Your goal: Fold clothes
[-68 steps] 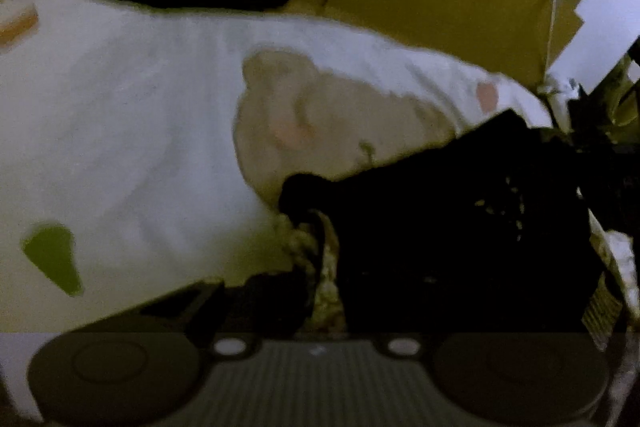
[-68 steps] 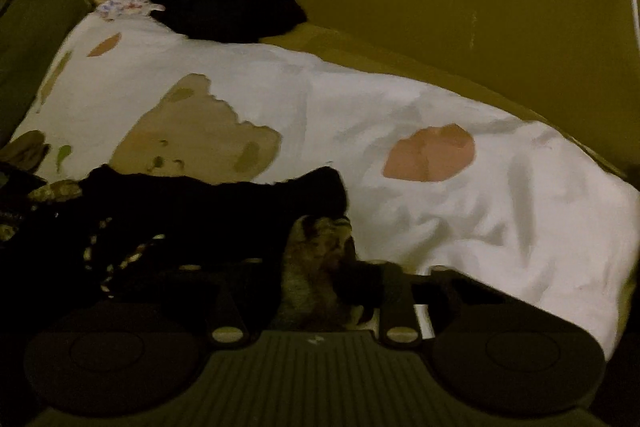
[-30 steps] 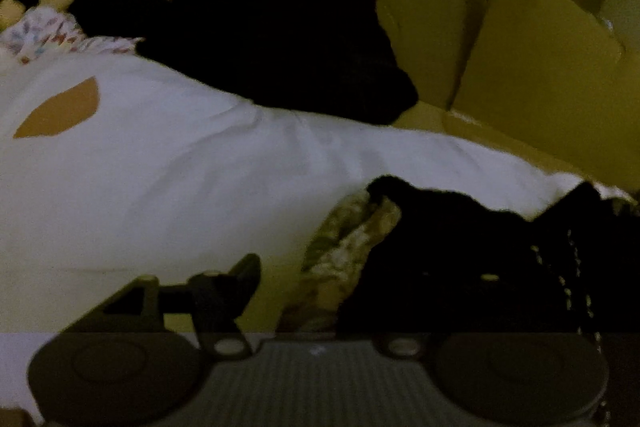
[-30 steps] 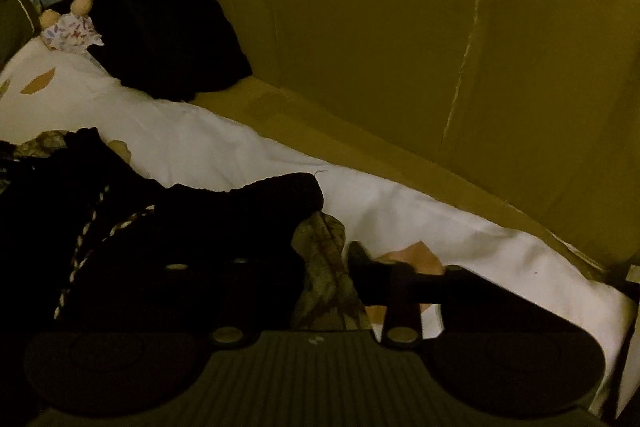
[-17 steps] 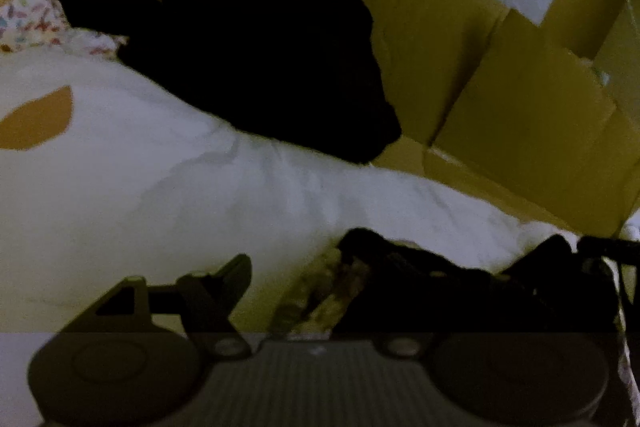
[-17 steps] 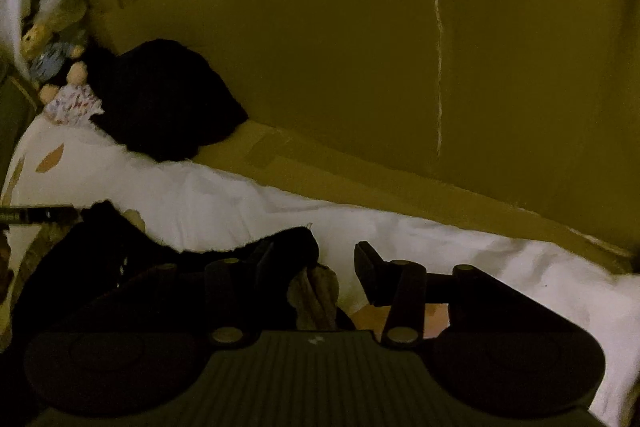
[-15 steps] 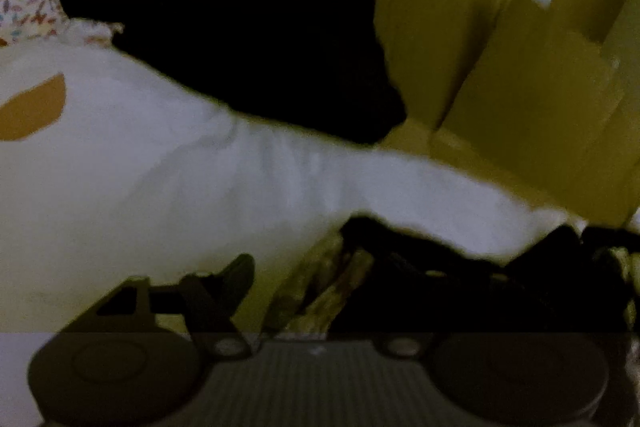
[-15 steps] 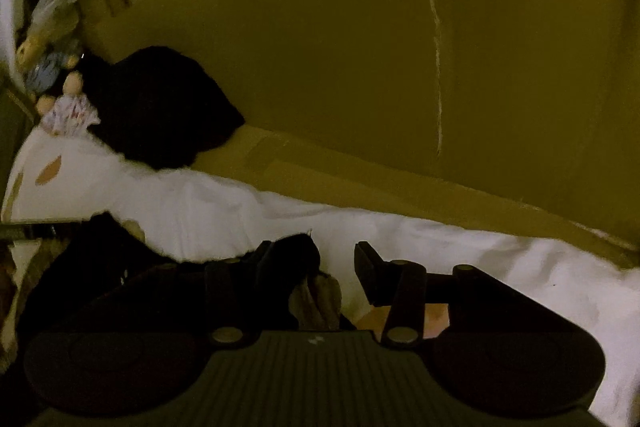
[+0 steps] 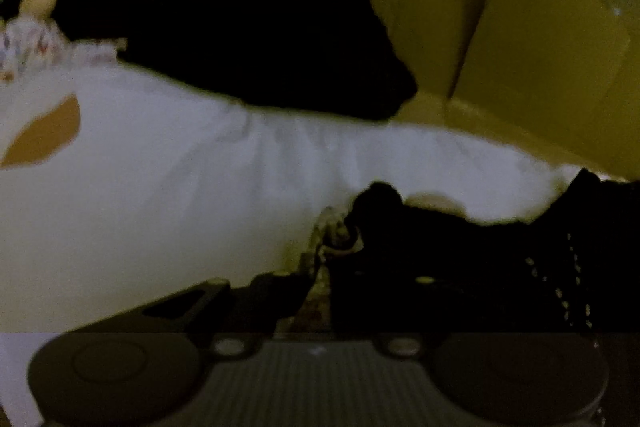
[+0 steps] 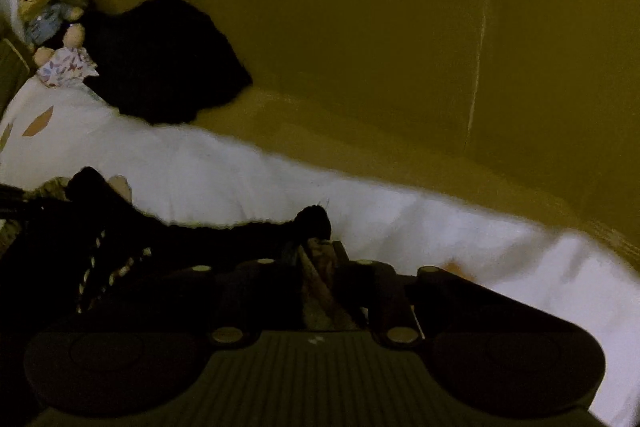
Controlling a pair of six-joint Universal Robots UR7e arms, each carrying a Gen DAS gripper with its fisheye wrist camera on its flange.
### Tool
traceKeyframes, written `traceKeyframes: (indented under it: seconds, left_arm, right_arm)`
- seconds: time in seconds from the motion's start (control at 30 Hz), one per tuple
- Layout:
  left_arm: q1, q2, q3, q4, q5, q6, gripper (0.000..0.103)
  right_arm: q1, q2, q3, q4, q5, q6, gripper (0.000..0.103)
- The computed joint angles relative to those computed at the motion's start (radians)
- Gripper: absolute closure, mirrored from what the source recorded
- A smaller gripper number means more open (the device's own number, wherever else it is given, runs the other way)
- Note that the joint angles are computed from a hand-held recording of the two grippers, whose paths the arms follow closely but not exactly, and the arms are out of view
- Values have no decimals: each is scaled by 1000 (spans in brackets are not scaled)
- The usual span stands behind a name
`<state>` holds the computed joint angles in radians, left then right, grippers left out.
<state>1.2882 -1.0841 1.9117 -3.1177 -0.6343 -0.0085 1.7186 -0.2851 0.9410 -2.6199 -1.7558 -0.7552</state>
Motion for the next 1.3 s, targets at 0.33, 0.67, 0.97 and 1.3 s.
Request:
traceKeyframes:
  seconds: [0.33,0.67,0.97,1.3]
  left_arm:
    - [5,57,-46,54,92,-62,68]
    - [-74,-48,17,175,139,-194,45]
    - [-262,-201,42,492,142,-356,40]
    - [-473,-246,47,749,153,-539,35]
  right_arm:
    - [27,80,-40,-111,-121,-99,79]
    - [19,-88,75,4,-55,-19,40]
    - [26,-338,328,-40,-53,13,41]
    - [25,-606,574,-68,-43,88,41]
